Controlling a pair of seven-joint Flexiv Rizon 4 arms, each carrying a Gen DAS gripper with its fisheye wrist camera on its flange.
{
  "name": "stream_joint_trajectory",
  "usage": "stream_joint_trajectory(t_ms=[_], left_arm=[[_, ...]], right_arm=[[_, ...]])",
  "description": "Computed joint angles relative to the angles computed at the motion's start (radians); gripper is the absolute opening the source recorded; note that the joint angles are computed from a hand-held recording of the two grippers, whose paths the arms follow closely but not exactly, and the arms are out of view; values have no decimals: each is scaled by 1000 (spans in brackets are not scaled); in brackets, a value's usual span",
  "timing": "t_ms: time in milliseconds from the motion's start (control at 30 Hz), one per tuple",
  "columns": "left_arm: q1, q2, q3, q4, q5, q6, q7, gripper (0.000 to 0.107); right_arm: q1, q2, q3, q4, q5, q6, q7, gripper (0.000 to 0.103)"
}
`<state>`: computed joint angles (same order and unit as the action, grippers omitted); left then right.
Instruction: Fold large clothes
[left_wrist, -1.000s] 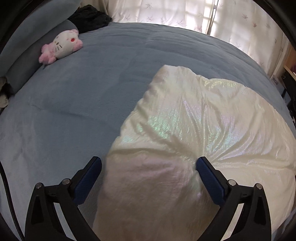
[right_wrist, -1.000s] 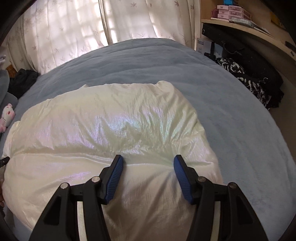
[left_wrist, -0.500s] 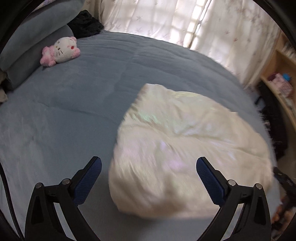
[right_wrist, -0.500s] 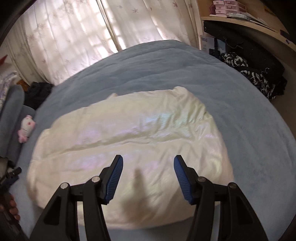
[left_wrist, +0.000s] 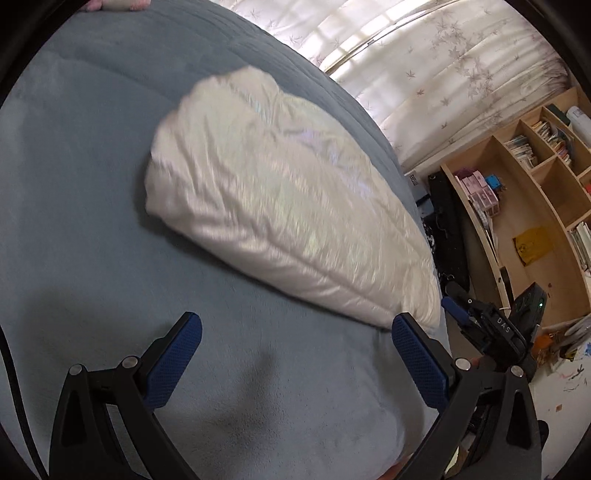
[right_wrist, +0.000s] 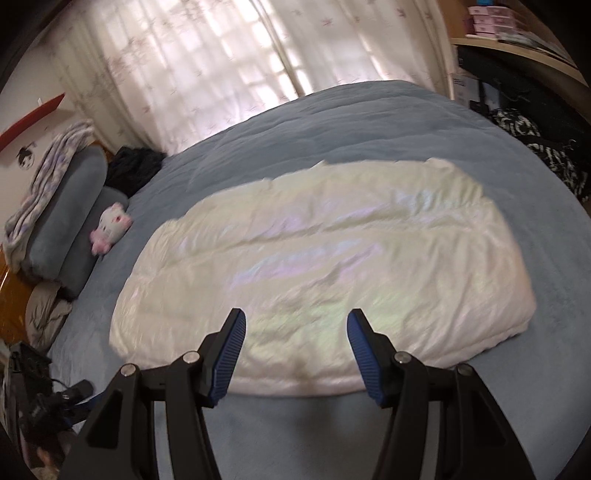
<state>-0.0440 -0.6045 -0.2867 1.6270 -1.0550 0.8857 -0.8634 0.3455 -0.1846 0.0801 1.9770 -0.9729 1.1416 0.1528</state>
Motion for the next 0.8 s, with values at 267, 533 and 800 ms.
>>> stream_joint_trajectory(t_ms=[267, 533, 800], left_arm=[[-26, -97, -59, -55, -151, 80, 23, 102], [-45, -243, -113, -222, -156, 152, -31, 102], [-68, -404, -134, -465, 21, 148, -230, 102]], right_arm=[[27, -44, 0, -12, 23, 38, -42, 57], [40, -103, -28, -41, 86, 117, -98, 57], [68, -183, -86, -132, 134, 182, -177, 57]])
